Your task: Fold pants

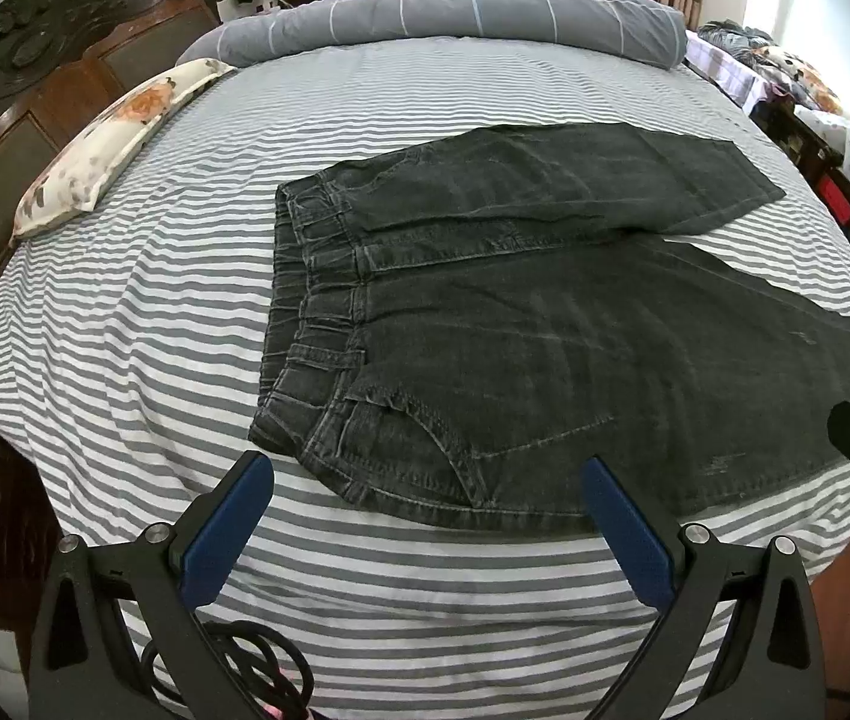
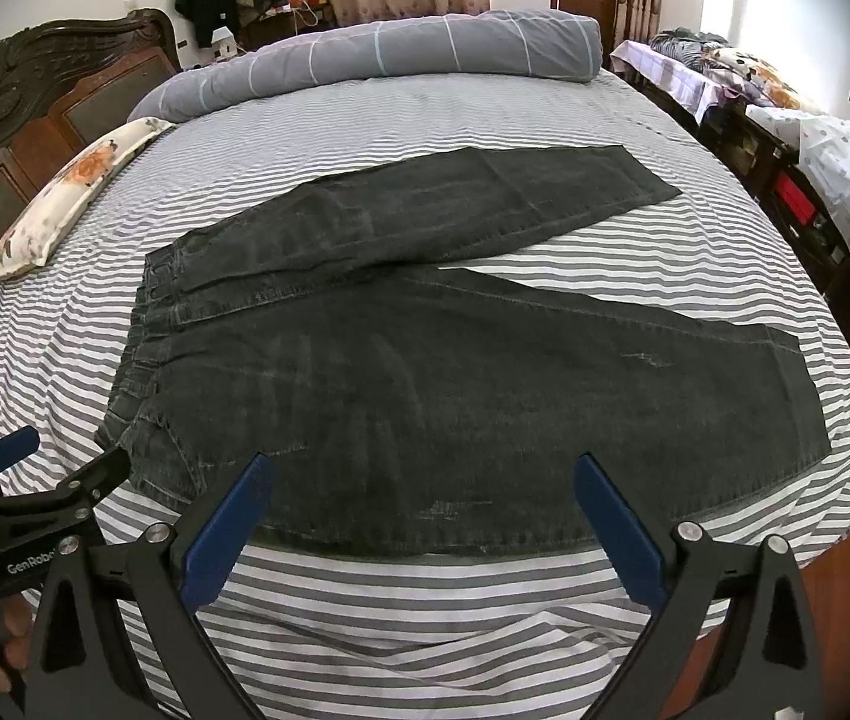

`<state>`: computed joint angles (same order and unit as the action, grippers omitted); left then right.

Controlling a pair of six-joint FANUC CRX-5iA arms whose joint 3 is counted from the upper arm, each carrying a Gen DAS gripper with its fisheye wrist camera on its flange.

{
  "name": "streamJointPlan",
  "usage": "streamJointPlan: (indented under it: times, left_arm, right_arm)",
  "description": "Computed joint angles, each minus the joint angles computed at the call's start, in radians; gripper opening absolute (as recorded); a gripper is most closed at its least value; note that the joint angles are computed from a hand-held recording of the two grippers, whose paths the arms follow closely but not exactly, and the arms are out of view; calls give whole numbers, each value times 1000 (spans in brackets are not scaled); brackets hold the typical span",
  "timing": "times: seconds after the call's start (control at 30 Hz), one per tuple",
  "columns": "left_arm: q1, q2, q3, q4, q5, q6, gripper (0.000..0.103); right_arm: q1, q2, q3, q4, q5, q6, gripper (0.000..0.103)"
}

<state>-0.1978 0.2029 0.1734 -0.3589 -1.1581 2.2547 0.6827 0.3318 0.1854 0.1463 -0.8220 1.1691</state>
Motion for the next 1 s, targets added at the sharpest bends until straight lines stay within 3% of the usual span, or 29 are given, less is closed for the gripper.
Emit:
streamJointPlan:
  times: [1.0]
  left_arm:
    - [10, 21, 11, 11, 23, -24, 102]
  right_arm:
    - [-14, 33, 40, 4, -22, -2, 100]
